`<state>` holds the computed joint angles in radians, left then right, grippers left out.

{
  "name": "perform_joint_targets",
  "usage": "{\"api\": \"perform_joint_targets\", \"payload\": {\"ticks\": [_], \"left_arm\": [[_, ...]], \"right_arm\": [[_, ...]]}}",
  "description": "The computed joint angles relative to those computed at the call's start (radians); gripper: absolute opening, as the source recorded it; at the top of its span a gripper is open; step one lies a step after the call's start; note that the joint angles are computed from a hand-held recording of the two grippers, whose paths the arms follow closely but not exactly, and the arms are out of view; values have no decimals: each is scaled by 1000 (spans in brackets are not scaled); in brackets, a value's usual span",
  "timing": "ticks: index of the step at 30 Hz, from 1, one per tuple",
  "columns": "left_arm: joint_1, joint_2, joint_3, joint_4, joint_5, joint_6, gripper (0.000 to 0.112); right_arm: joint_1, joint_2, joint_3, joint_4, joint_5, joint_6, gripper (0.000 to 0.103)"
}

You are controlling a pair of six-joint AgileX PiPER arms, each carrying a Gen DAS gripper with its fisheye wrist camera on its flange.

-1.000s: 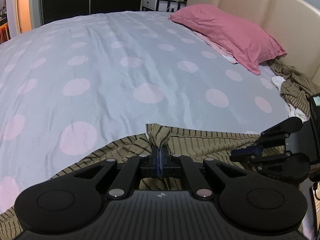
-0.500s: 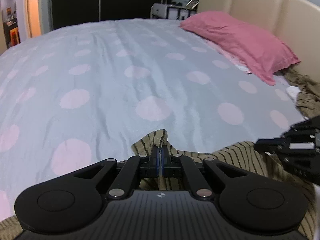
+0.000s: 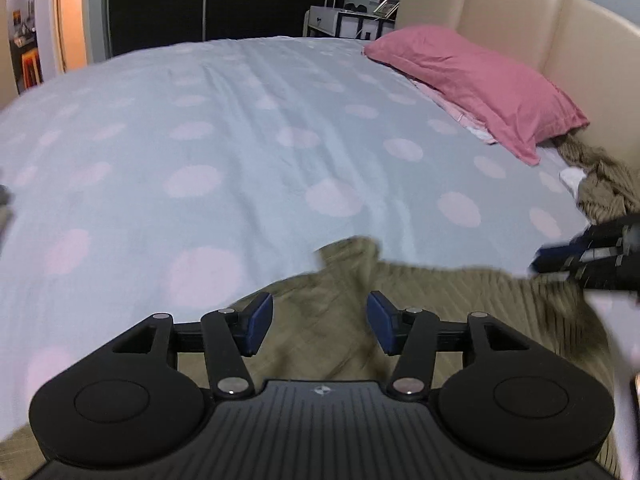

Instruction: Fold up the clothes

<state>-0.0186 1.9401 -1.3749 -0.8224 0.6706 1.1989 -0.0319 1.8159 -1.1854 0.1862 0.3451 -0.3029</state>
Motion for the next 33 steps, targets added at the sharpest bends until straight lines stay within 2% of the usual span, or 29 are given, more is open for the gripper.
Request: {"api": "perform_joint_targets", "payload": {"ticks": [2, 8, 15, 17, 20, 27, 33], "left_arm": [[62, -48, 23, 39, 22, 12, 50], [264, -146, 91, 109, 92, 22, 50], [487, -283, 271, 94, 243, 165, 50], [554, -320, 330, 80, 287, 202, 50], [642, -370, 413, 101, 330, 232, 50], [795, -430, 551, 208, 391, 170, 50], [854, -425, 594, 264, 420, 118, 50]], "right_arm": [[-16, -48, 24, -89, 35, 118, 28], [-113, -234, 182, -11, 105, 177, 28], [15, -461, 358, -73, 201, 272, 31], [83, -514, 398, -114, 231, 365, 36], [191, -601, 470, -161, 264, 539, 50], [444, -782, 632, -241, 349, 1071, 54], [623, -873, 765, -197, 299, 1403, 55]]}}
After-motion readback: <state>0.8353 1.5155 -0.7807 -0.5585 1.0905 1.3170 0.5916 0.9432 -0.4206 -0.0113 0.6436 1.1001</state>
